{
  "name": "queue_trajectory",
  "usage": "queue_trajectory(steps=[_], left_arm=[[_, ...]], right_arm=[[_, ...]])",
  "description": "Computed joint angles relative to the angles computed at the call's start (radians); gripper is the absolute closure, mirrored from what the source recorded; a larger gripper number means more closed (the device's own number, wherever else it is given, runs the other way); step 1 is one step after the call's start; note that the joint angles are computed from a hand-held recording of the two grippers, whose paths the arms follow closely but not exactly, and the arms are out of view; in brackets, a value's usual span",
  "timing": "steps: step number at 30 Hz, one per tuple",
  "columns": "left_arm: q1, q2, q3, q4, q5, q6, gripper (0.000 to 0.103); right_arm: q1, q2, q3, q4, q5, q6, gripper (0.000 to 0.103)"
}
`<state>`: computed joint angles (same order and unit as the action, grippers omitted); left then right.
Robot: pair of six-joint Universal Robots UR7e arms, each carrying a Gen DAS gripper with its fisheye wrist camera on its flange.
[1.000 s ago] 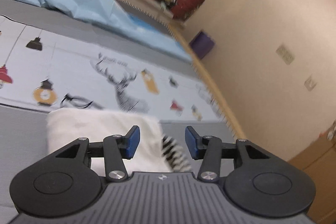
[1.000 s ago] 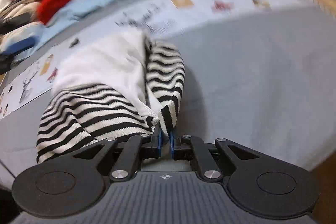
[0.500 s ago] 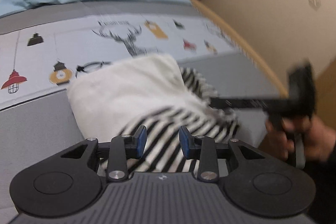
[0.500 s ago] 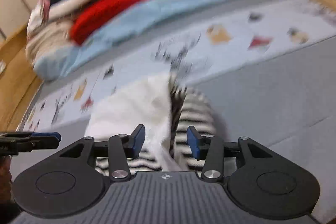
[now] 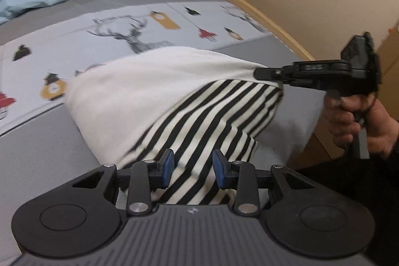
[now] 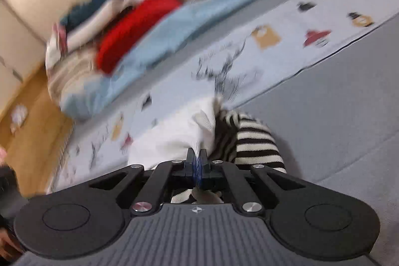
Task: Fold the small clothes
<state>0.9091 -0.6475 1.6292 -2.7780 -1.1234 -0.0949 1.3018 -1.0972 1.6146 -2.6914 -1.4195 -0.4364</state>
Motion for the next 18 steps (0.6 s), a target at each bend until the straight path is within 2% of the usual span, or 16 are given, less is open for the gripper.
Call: queue_trajectory(steps=[2, 4, 7, 9, 11, 12, 14, 15, 16, 17, 18], left_arm=[[0.004, 0.018, -0.031, 0.086, -0.021, 0.007, 0.065], [0.007, 0.048, -0.077, 0.211, -0.026, 0.020, 0.065], [-0.003, 0.102, -0.130, 0.385, 0.056, 0.064, 0.065], [-0.006, 0.111, -0.134, 0.399, 0.080, 0.080, 0.065], [0.006, 0.099, -0.138, 0.400, 0.054, 0.036, 0.065], [0.009, 0.092, -0.132, 0.399, 0.049, 0.027, 0.065], [0.007, 0.079, -0.118, 0.388, 0.052, 0.042, 0.065], [0.003, 0.074, -0.114, 0.382, 0.049, 0.045, 0.065], [0.003, 0.065, -0.106, 0.366, 0.039, 0.044, 0.065], [0.001, 0.052, -0.088, 0.338, 0.029, 0.037, 0.065], [0.000, 0.041, -0.076, 0.302, 0.021, 0.031, 0.065]], right_arm=[[0.001, -0.001, 0.001, -0.020, -0.080, -0.002, 0.102], [0.003, 0.019, -0.029, 0.023, -0.193, 0.028, 0.102], [0.013, 0.062, -0.084, 0.124, -0.348, 0.064, 0.102], [0.018, 0.069, -0.082, 0.119, -0.385, 0.048, 0.101], [0.026, 0.057, -0.052, 0.040, -0.370, 0.006, 0.097], [0.028, 0.043, -0.028, -0.013, -0.339, -0.020, 0.097], [0.016, 0.004, 0.018, -0.062, -0.218, -0.085, 0.097], [0.006, -0.018, 0.033, -0.040, -0.143, -0.125, 0.097], [0.000, -0.030, 0.030, 0.011, -0.099, -0.155, 0.097], [-0.004, -0.038, 0.023, 0.089, -0.069, -0.192, 0.097], [-0.002, -0.037, 0.016, 0.148, -0.077, -0.223, 0.097]])
